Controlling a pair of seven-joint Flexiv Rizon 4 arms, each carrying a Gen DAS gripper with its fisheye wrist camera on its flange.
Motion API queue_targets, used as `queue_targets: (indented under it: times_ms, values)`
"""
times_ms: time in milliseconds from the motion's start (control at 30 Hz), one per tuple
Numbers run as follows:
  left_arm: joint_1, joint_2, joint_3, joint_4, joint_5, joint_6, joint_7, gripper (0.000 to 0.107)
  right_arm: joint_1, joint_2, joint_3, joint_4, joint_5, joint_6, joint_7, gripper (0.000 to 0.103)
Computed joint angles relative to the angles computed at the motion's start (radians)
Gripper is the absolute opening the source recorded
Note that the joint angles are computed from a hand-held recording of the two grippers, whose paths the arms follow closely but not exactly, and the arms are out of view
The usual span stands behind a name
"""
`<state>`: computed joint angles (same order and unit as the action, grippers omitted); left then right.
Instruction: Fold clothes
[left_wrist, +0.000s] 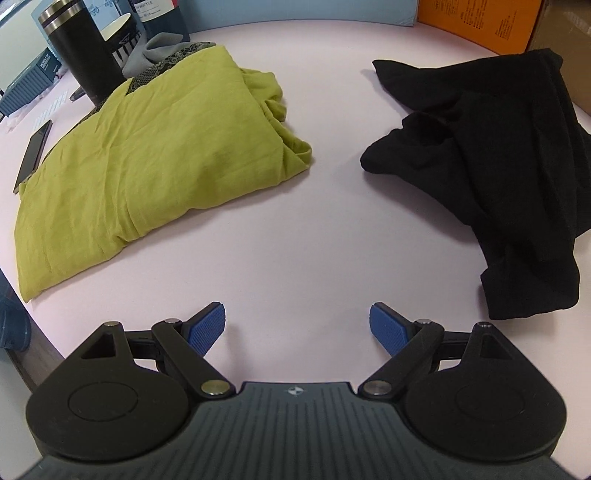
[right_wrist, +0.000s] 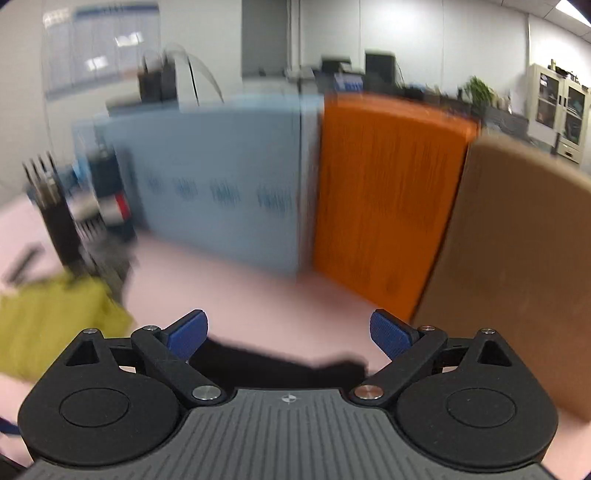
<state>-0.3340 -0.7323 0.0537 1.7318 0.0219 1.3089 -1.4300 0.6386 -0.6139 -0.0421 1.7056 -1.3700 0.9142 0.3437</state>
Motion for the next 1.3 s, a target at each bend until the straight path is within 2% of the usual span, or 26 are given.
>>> queue_targets:
  times_ms: [67,133,233,300,467,567,667,733,800,900,1000,1133,1300]
  values:
    - [0.003,0.003,0.005,0.007,-0.005,0.004,-0.013,0.084,0.046,-0.117,0.008,-0.091,0.103,-0.094,-0.076,0.096]
    - [-0.008,0.013,0.022,0.02,-0.007,-0.002,-0.043,0.084,0.07,-0.173,-0.009,-0.157,0.176,-0.138,-0.121,0.096]
    - [0.003,0.01,0.03,0.018,-0.008,-0.016,-0.065,0.084,0.103,-0.189,-0.043,-0.173,0.224,-0.166,-0.126,0.095]
    - [0.008,0.009,0.037,0.014,-0.006,-0.028,-0.078,0.084,0.112,-0.15,-0.038,-0.136,0.241,-0.201,-0.118,0.081]
    - [-0.015,0.005,0.066,-0.015,0.027,-0.079,-0.131,0.084,0.115,-0.137,-0.035,-0.117,0.272,-0.218,-0.052,0.081]
    - [-0.021,0.001,0.072,-0.023,0.053,-0.076,-0.155,0.084,0.118,-0.174,-0.038,-0.157,0.279,-0.219,-0.057,0.079]
    - [-0.005,0.0,0.052,-0.024,0.057,-0.077,-0.145,0.084,0.122,-0.185,-0.042,-0.166,0.287,-0.208,-0.054,0.073]
    - [-0.005,-0.003,0.05,-0.031,0.062,-0.078,-0.145,0.084,0.117,-0.179,-0.042,-0.153,0.287,-0.181,-0.045,0.058]
    - [-0.006,-0.006,0.046,-0.038,0.063,-0.081,-0.146,0.084,0.106,-0.172,-0.04,-0.138,0.289,-0.139,-0.029,0.006]
    - [-0.008,-0.009,0.05,-0.036,0.075,-0.061,-0.142,0.084,0.099,-0.15,-0.061,-0.104,0.251,-0.066,0.046,0.004]
    - [-0.02,-0.014,0.06,-0.048,0.081,-0.069,-0.147,0.084,0.101,-0.107,-0.088,-0.072,0.177,-0.052,0.11,0.003]
    - [-0.024,-0.017,0.062,-0.057,0.09,-0.077,-0.148,0.084,0.09,-0.025,-0.102,-0.036,0.033,-0.09,0.188,0.003]
    - [-0.026,-0.022,0.056,-0.069,0.095,-0.083,-0.144,0.084,0.071,0.114,-0.115,-0.002,-0.206,-0.183,0.273,0.003]
